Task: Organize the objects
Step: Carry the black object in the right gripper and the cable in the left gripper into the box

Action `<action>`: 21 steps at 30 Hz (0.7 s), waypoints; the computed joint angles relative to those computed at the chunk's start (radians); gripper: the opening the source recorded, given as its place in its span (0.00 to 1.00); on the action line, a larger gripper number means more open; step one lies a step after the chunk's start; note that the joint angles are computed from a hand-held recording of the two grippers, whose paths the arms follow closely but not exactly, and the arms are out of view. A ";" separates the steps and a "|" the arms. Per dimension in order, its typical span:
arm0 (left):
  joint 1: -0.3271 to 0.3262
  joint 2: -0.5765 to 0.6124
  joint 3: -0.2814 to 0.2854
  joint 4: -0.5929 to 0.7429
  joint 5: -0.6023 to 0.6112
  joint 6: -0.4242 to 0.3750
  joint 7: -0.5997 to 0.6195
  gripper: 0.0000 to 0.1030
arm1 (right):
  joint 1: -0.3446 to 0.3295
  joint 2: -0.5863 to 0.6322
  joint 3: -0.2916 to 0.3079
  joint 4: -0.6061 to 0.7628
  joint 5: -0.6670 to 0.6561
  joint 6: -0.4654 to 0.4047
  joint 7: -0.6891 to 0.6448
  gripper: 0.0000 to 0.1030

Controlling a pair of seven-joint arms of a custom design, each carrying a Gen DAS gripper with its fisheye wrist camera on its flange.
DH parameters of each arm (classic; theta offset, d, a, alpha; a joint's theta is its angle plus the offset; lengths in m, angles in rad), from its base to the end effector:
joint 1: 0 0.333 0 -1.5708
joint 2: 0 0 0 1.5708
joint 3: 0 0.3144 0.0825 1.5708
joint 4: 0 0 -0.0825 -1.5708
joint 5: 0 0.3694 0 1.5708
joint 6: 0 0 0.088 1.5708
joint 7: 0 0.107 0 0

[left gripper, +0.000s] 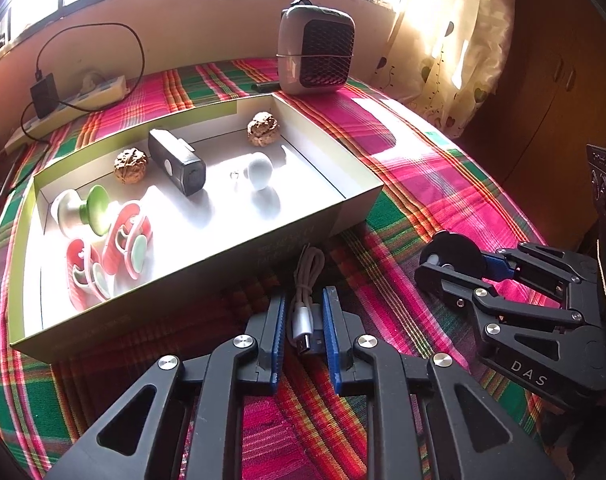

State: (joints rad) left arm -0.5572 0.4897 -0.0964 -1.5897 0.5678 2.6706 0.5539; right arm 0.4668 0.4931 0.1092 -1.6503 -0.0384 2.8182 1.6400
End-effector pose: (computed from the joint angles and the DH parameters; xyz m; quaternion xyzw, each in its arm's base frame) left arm 0.5643 -0.4372 0.4219 -0.6522 0.6806 -0.2924 0.1609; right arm 0.6033 0.3782 0.4132 -0.8130 0.4780 -0.1391 0.3022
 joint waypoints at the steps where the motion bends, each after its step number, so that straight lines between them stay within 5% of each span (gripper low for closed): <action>1: 0.000 0.000 0.000 0.000 -0.001 0.000 0.000 0.15 | 0.000 0.000 0.000 0.000 0.001 0.000 0.000 0.29; 21: -0.005 -0.067 0.011 -0.080 0.060 0.043 -0.076 0.15 | -0.001 -0.018 0.013 -0.026 0.015 0.033 -0.010 0.28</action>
